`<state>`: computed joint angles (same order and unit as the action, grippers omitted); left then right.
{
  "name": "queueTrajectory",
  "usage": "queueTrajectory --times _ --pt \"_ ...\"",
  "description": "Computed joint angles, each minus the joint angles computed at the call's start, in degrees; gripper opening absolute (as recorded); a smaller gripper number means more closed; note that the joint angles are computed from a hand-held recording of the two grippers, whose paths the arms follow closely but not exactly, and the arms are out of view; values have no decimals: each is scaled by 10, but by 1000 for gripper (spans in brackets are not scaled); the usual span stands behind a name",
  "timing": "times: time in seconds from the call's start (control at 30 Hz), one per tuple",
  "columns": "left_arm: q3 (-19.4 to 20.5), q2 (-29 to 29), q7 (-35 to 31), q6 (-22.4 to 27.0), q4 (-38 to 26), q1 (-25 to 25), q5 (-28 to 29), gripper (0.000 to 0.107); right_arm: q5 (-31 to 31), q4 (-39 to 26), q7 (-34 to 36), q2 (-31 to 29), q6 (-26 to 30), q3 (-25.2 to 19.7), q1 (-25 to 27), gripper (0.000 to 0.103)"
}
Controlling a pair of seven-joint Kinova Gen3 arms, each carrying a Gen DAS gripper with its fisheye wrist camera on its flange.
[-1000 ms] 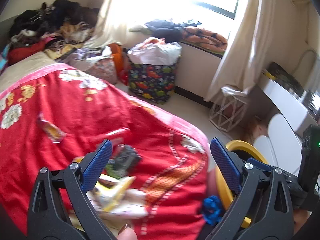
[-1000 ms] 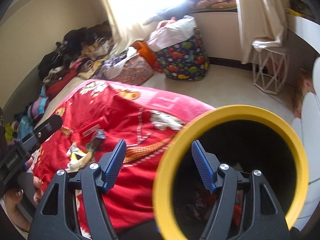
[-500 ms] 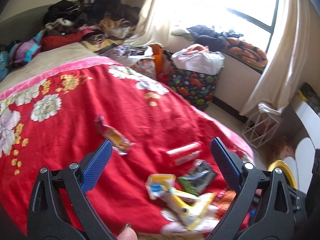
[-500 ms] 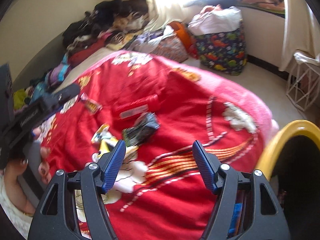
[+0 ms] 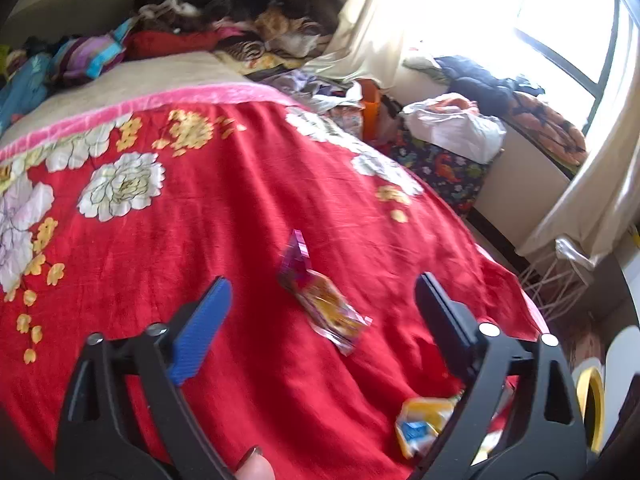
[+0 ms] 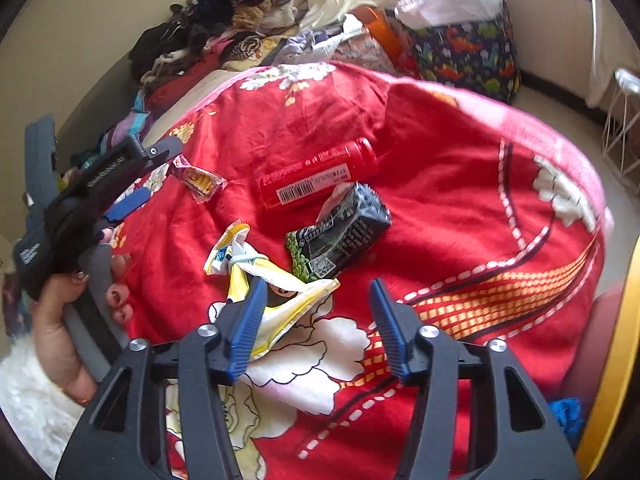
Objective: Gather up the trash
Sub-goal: 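Move both tools back over the bed toward the remaining wrappers, then grasp the yellow-white wrapper with the right tool while the left tool grasps the purple wrapper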
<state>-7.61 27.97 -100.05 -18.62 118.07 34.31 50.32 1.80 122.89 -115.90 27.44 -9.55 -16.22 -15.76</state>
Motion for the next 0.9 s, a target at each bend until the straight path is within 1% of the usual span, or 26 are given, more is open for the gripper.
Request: queueTrajectory --times 0.03,0.07,0.1,0.13,0.17,0.2,0.23,0.27,0.3,0.33,0.4,0.5,0.6,0.7,0.9 --pt "-3 4 4 9 -5 -6 0 76 8 -2 -5 6 2 -21 20 37" --pt "4 6 14 13 -7 -18 -9 71 15 -3 -8 9 3 -37 36 34" --pt "19 8 33 15 -8 -38 -25 69 22 -2 -14 11 4 -44 43 30" --pt "25 10 51 15 -8 -48 -41 67 19 1 -11 9 2 -40 38 29" --pt "28 12 64 18 -10 -53 -52 63 20 3 -10 8 0 -36 34 26" --pt "34 16 81 25 -14 -64 -67 57 20 6 -9 5 -3 -32 29 20" --pt "32 19 91 32 -17 -64 -74 54 23 10 -8 3 -8 -32 29 18" --pt "33 22 103 39 -21 -68 -83 49 27 13 -9 1 -12 -37 34 17" --pt "30 25 111 46 -24 -67 -89 43 31 17 -11 -1 -16 -42 38 14" --pt "26 27 119 51 -27 -66 -95 40 38 20 -14 -2 -20 -48 45 13" --pt "13 30 131 62 -30 -53 -100 26 47 32 -17 -10 -30 -50 49 10" --pt "1 29 151 60 -25 -36 -117 24 62 52 -23 -22 -50 -51 50 9" --pt "12 21 180 48 -9 -39 -149 23 81 72 -39 -35 -66 -56 60 8" --pt "17 12 198 37 7 -31 -169 23 95 92 -55 -48 -80 -49 61 7" --pt "12 -4 195 24 28 7 -172 22 134 129 -98 -71 -107 -44 76 4"
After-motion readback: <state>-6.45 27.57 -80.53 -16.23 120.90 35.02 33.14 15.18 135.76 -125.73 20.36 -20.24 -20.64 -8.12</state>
